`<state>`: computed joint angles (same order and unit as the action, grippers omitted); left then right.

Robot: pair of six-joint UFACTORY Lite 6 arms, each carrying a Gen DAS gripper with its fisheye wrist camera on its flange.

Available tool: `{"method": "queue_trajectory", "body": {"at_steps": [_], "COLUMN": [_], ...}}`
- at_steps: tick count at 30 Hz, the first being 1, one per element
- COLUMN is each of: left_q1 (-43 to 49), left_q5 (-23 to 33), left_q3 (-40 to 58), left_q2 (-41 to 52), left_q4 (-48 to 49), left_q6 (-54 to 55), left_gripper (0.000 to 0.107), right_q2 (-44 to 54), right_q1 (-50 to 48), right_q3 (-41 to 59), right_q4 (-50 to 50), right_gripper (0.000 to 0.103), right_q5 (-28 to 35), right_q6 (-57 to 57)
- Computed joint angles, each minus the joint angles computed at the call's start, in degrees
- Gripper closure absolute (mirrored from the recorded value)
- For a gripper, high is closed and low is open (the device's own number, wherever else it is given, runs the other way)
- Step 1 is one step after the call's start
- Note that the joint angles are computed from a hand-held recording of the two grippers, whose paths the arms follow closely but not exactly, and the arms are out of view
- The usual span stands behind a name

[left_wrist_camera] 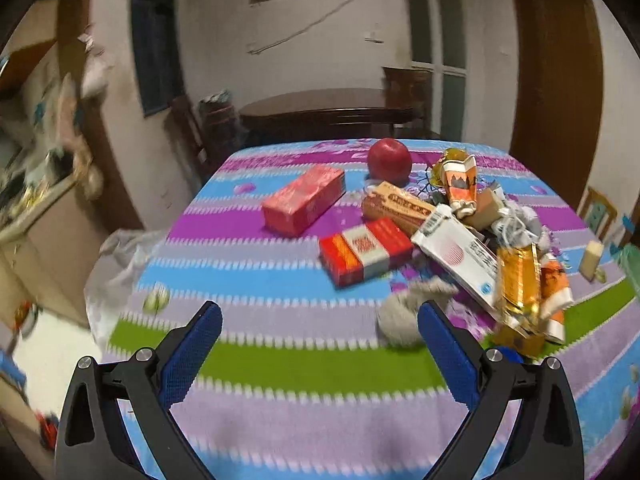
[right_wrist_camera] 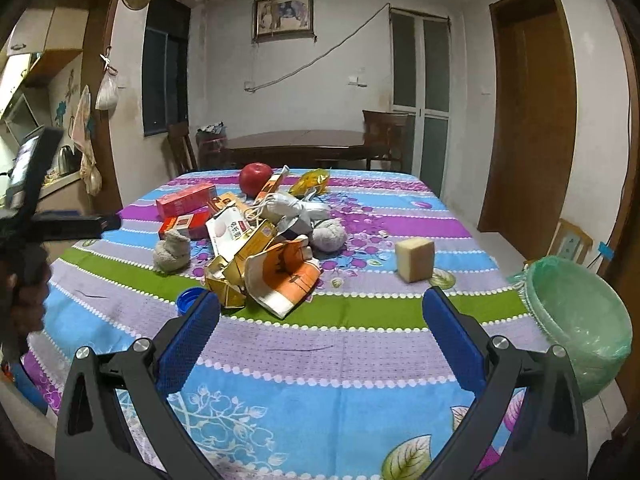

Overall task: Collect trash
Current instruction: 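Grasp the orange-white carton with the right tool while the left tool grasps the gold pack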

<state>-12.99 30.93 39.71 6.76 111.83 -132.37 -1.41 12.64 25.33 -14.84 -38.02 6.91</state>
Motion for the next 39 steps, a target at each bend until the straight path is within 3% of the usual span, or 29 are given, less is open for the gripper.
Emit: {"method": "queue_trajectory", "body": {"at_steps": [5,8,10,13,17,21,22,23,25,28,32,35,39], "left_q1": [12.41,15.74,15.49,11.85,5.2,0.2,-0.65,-1.34,-2.48,-5.12,-12.61,-19.42,-27.72], "left_q5": [-13.46,-17.22,-16.72,-12.8,-10.35,-9.8,-10.35,-11.62,-13.59,-14.63,-9.62,-7.29,0.33], "left_q3": [12.1,16.31,16.37,16.51,19.23,25.62,27.28,29.89,35.44,48.45,67.28,79.47,103.14], "left_q2": [13.03,17.0,16.22,13.51,8.62,7.26,7.38,8.16,10.82,18.01,26.04,30.25,39.95], "left_q4": [22.84,30.22,32.37,21.32,5.79,-0.57,0.61,1.96,-2.54,-20.22,-41.58,-43.15,-54.97], "left_q6": [-17.87,-27.75,-28.58,-14.86,2.85,15.16,16.37,18.25,25.84,43.83,64.89,69.64,83.2], "left_gripper": [0.011,0.014,0.014,0.014,0.013,0.012,0.012,0.012,0.012,0.012,0.012,0.012,0.01], "right_q2": [4.08,9.55,14.28,21.75,32.09,37.92,39.61,41.08,42.33,40.7,36.16,31.03,26.91], "right_q1": [-1.3,-1.99,-2.17,-2.19,-2.32,-2.33,-2.0,-2.34,-3.61,-6.13,-8.66,-11.82,-16.94], "right_q3": [6.13,12.9,18.38,26.66,39.26,46.1,48.48,50.21,51.04,48.64,45.01,40.38,36.91], "right_q4": [-9.15,-17.56,-23.47,-31.59,-48.25,-54.98,-58.29,-60.76,-61.27,-60.48,-62.19,-62.75,-64.71], "right_gripper": [0.005,0.005,0.005,0.01,0.033,0.05,0.073,0.087,0.093,0.099,0.099,0.099,0.099], "right_q5": [1.58,2.97,3.57,3.08,2.61,2.51,3.53,2.98,0.4,-3.77,-7.09,-10.5,-14.95], "right_q6": [9.03,18.17,25.52,34.87,55.75,65.56,69.15,72.22,73.82,72.82,71.55,70.42,69.94]}}
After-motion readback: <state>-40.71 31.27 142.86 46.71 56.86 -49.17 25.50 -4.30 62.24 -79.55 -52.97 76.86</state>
